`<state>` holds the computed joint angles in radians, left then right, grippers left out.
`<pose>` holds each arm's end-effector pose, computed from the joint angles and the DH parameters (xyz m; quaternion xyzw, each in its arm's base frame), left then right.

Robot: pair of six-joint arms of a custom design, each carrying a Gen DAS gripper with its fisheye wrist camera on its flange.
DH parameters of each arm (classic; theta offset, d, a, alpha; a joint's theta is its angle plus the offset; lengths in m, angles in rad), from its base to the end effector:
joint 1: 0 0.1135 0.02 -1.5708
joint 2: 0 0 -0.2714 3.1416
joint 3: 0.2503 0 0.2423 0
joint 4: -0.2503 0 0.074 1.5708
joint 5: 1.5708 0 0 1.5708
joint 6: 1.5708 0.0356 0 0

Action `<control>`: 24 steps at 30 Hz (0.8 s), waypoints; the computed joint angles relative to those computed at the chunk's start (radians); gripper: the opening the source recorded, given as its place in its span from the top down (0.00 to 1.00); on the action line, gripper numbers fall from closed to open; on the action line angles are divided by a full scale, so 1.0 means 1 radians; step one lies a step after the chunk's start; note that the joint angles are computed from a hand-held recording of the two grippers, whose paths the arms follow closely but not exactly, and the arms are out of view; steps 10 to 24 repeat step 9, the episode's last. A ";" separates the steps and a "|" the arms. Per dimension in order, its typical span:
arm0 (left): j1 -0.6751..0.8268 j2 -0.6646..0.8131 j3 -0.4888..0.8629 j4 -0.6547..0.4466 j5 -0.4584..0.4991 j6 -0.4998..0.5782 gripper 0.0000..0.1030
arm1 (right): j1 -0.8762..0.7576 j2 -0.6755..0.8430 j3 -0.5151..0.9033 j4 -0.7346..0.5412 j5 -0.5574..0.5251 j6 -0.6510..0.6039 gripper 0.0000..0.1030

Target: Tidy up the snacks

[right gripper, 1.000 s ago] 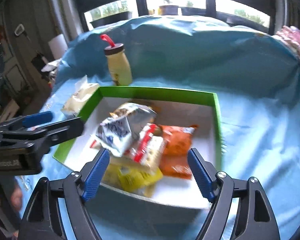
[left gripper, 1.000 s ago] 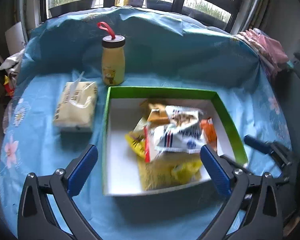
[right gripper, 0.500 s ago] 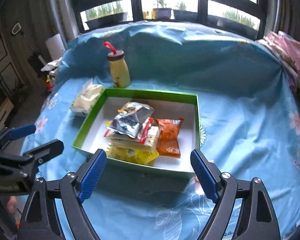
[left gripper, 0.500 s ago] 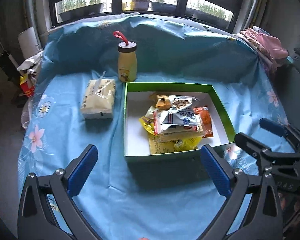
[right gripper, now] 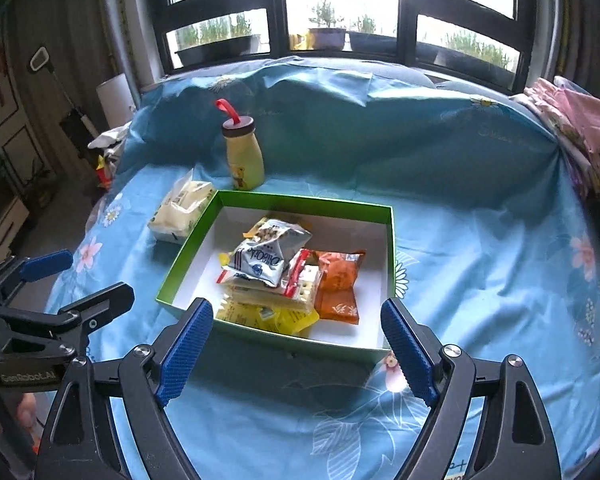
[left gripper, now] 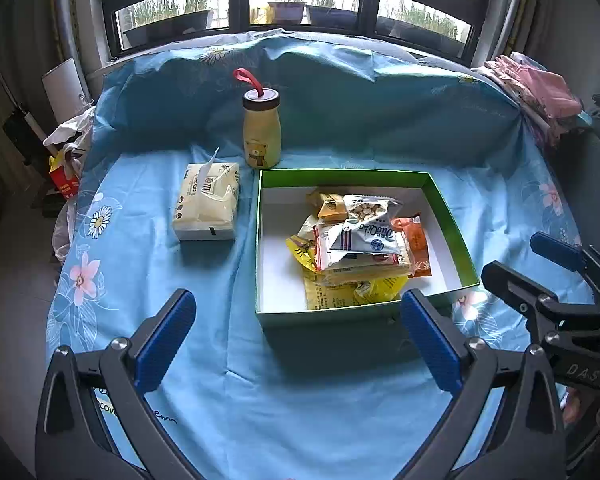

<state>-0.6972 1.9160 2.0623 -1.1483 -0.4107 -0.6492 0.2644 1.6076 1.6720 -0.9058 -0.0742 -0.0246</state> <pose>0.3102 -0.2413 0.3726 -0.0346 0.9408 -0.0182 0.3368 0.3211 0.0897 0.3781 -0.1475 0.9220 0.0770 0.3497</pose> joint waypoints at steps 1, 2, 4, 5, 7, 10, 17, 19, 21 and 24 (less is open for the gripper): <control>0.001 0.002 0.002 -0.001 0.000 0.000 0.00 | -0.005 0.002 0.001 0.001 -0.003 -0.002 0.16; 0.002 0.003 0.003 0.000 0.002 0.000 0.00 | -0.004 0.004 0.004 0.000 0.000 -0.002 0.16; 0.005 0.005 0.005 0.004 0.008 0.002 0.00 | -0.009 0.009 0.007 0.000 -0.002 -0.004 0.16; 0.004 0.006 0.005 0.006 0.006 0.003 0.00 | -0.009 0.010 0.008 0.000 -0.003 -0.005 0.16; 0.004 0.009 0.007 0.012 0.003 0.002 0.00 | -0.011 0.012 0.008 0.000 -0.002 -0.005 0.16; 0.008 0.014 0.010 0.015 0.012 0.004 0.00 | -0.014 0.018 0.011 0.000 -0.009 -0.003 0.16; 0.008 0.014 0.010 0.015 0.012 0.004 0.00 | -0.014 0.018 0.011 0.000 -0.009 -0.003 0.16; 0.008 0.014 0.010 0.015 0.012 0.004 0.00 | -0.014 0.018 0.011 0.000 -0.009 -0.003 0.16; 0.008 0.014 0.010 0.015 0.012 0.004 0.00 | -0.014 0.018 0.011 0.000 -0.009 -0.003 0.16; 0.008 0.014 0.010 0.015 0.012 0.004 0.00 | -0.014 0.018 0.011 0.000 -0.009 -0.003 0.16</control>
